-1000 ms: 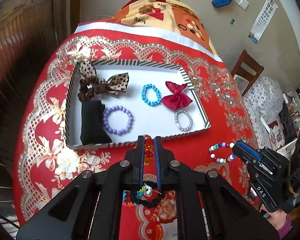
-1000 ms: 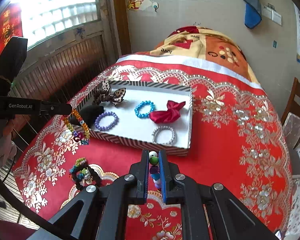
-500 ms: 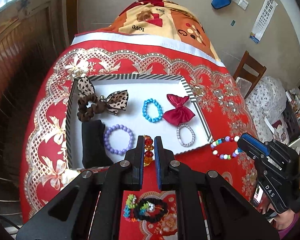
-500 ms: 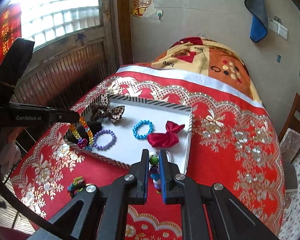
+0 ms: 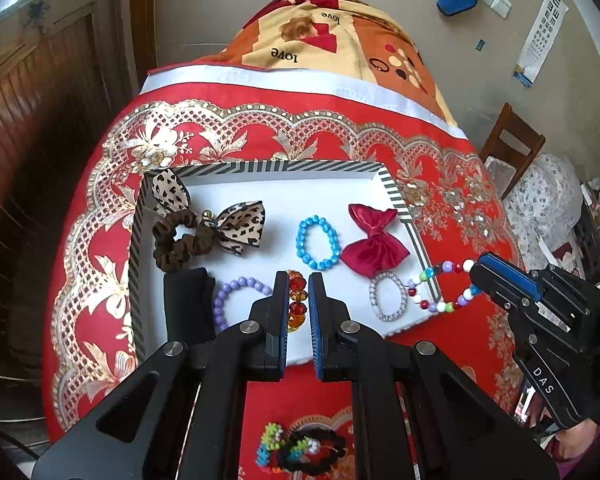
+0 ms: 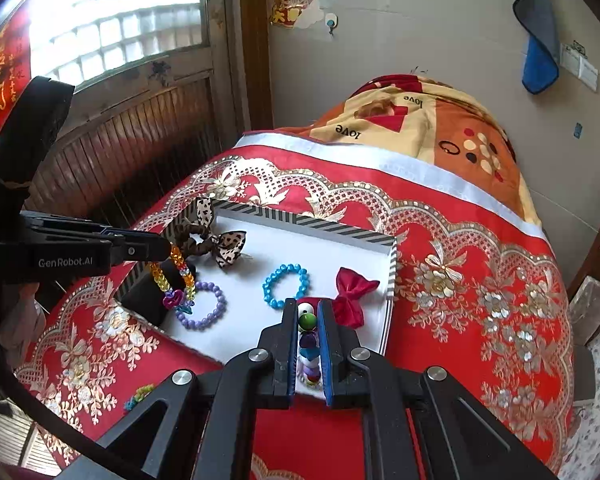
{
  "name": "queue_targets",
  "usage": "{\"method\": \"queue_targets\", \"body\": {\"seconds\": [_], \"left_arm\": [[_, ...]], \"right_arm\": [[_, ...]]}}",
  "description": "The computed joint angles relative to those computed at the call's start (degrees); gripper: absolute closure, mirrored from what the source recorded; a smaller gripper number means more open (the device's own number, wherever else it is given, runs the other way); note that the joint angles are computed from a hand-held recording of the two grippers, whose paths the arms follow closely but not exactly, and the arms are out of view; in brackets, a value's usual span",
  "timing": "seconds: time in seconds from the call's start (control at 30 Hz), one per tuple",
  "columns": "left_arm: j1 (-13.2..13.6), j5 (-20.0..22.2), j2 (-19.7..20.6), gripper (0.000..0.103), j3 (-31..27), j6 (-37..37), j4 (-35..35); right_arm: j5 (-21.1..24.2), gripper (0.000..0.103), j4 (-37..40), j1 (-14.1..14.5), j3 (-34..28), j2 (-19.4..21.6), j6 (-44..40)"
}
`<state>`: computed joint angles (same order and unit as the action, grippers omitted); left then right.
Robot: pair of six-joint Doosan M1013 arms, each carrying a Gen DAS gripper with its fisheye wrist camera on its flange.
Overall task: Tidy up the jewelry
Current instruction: 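Carry the amber bracelet with the left tool while the right tool carries the multicolour bracelet into the box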
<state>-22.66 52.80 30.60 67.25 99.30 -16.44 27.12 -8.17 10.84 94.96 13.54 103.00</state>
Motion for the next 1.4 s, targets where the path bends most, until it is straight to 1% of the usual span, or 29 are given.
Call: {"method": "queue_targets", "body": {"seconds": [0.3, 0.63, 0.83, 0.93, 1.07, 1.23, 1.33, 1.4], "left_arm": [[-0.4, 1.7, 4.0, 0.095, -6.1, -2.5, 1.4], [-1.8, 4.7, 10.2, 0.095, -15.4, -5.3, 5.4], [-1.7, 7.5, 14.7, 0.095, -21.8, -6.6, 5.1], [-1.6, 8.3, 16.2, 0.095, -23.6, -8.0, 6.0], [-1.2, 9.6, 17.5, 0.095, -24.5, -9.7, 7.4], [-0.7, 11.0, 18.6, 0.095, -24.6, -11.9, 8.6], [-0.7, 11.1, 18.8, 0.095, -24.4, -12.4, 8.7], [-0.9, 10.3, 18.5, 0.095, -23.6, -12.4, 9.2]], "right_arm": [[1.1, 0.094, 5.2, -1.6, -4.1, 3.5, -5.2], [3.1, 0.094, 11.1, -3.2, -9.4, 8.3, -10.7], [4.1, 0.094, 15.1, -4.1, -12.8, 11.5, -13.4], [5.0, 0.094, 16.6, -4.8, -14.6, 13.3, -13.9], [7.8, 0.094, 14.8, -5.9, -16.7, 16.0, -11.1], [9.8, 0.094, 13.6, -6.8, -17.3, 17.8, -8.7], [10.6, 0.094, 12.9, -6.8, -17.6, 18.5, -7.9], [11.4, 0.094, 12.2, -6.6, -17.9, 19.0, -7.8]]}}
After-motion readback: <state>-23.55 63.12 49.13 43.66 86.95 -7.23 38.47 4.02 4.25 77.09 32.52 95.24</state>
